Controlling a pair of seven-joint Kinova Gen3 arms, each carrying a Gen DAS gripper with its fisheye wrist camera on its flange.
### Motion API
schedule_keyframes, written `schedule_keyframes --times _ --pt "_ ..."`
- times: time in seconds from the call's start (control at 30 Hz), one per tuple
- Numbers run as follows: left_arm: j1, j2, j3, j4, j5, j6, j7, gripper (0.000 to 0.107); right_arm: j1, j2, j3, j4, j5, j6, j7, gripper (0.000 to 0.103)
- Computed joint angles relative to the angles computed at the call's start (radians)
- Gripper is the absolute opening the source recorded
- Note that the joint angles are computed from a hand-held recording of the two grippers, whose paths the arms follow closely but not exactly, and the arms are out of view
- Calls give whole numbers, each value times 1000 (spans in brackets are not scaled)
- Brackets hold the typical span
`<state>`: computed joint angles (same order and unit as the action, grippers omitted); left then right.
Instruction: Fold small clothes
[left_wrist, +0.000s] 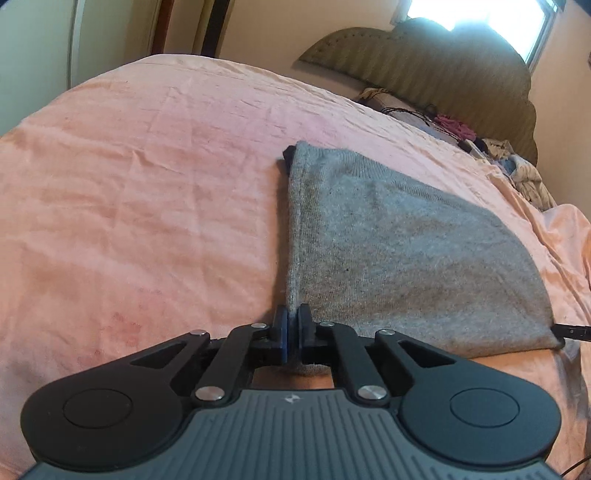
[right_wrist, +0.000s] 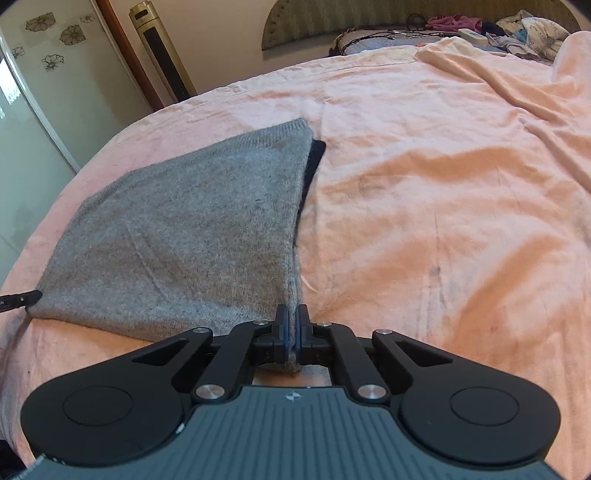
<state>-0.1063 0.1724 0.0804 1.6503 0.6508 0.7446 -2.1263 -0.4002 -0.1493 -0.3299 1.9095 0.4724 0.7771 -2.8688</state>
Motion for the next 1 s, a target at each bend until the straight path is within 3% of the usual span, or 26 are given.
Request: schedule_keyframes --times 0.07,0.13,0.17,0.2,0.23,0.3,0.33,0.4,0.5,0.57,0.67,0.73,0.8,0.9,1.0 --pt "27 -35 -40 20 55 -19 -48 5 -15 4 -3 -15 39 21 -43 10" --pt "114 -68 -120 40 105 -69 -122 6 8 3 -48 -31 113 52 -124 29" --pt "160 -73 -152 39 122 -95 -152 8 47 1 -95 -41 154 62 -159 47" --pt "207 -71 -179 37 145 -124 -181 17 71 6 -123 -56 195 67 -184 57" --pt "253 -58 -204 22 154 -138 -194 25 76 21 -132 -69 235 58 -202 59" --pt "346 -9 -242 -37 122 -159 -176 67 50 71 -95 -107 277 4 -190 60" --pt "392 31 -265 -84 82 -155 -146 72 24 103 -59 -125 287 -36 -172 60" --pt "484 120 -331 -176 2 -124 -68 73 -32 187 17 -192 260 -65 -98 65" --pt "577 201 -448 -215 -22 -95 -55 75 -124 306 116 -283 234 -1 5 65" --pt "578 174 -450 -156 -16 -149 -124 75 -168 322 145 -262 272 11 3 69" --pt "598 134 -518 -73 93 -174 -203 75 -153 269 111 -151 368 -47 -74 69" --pt "640 98 -602 -15 174 -197 -199 73 -119 271 47 -142 419 -22 -84 69" --pt "629 44 -634 50 255 -187 -146 73 -126 282 17 -158 464 35 -146 73" --pt "504 -48 -588 150 377 -88 -25 74 -236 237 103 -153 479 63 -268 86" --pt "365 -98 -501 241 499 -9 75 74 -280 171 138 -100 507 -9 -390 95"
